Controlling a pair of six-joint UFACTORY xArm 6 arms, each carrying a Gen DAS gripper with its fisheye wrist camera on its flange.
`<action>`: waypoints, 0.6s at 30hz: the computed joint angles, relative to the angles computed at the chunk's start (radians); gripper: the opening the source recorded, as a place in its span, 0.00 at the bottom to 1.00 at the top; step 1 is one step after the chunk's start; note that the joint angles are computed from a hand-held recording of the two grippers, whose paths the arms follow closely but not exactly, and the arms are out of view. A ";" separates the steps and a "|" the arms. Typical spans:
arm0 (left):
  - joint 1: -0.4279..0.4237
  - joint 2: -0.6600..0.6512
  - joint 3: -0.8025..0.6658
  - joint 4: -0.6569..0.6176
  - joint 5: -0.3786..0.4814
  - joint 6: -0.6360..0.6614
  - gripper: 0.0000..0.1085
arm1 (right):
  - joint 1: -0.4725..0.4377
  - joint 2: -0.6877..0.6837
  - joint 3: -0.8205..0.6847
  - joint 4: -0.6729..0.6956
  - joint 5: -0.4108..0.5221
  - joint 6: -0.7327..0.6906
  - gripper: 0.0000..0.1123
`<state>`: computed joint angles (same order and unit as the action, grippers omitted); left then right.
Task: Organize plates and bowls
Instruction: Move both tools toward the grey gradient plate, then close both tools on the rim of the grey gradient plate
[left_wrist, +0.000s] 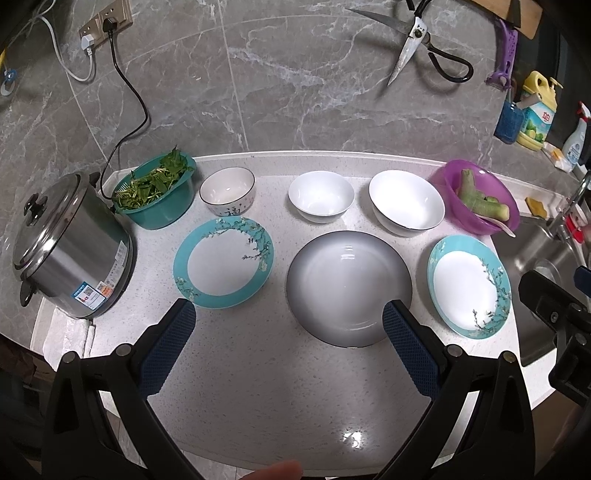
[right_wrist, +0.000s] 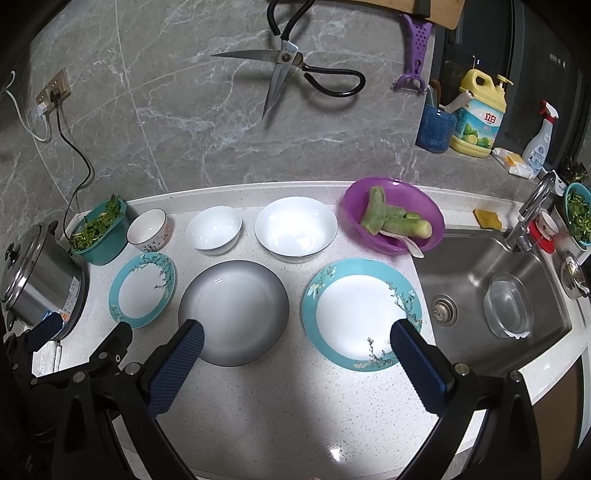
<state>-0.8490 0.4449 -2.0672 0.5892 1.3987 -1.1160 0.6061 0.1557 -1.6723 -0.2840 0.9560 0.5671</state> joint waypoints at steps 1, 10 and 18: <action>0.006 -0.009 0.017 -0.005 -0.013 0.002 0.95 | 0.002 0.007 -0.008 -0.001 0.004 0.004 0.92; 0.129 -0.141 0.371 -0.172 -0.311 0.055 0.94 | -0.030 0.058 0.000 0.212 -0.076 -0.160 0.92; 0.251 -0.182 0.683 -0.405 -0.704 0.130 0.90 | -0.156 0.284 -0.191 0.856 -0.030 -0.734 0.88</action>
<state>-0.5980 0.2630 -1.3845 0.1841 0.6946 -0.9857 0.4499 0.4399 -1.8630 0.5719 0.9263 -0.1670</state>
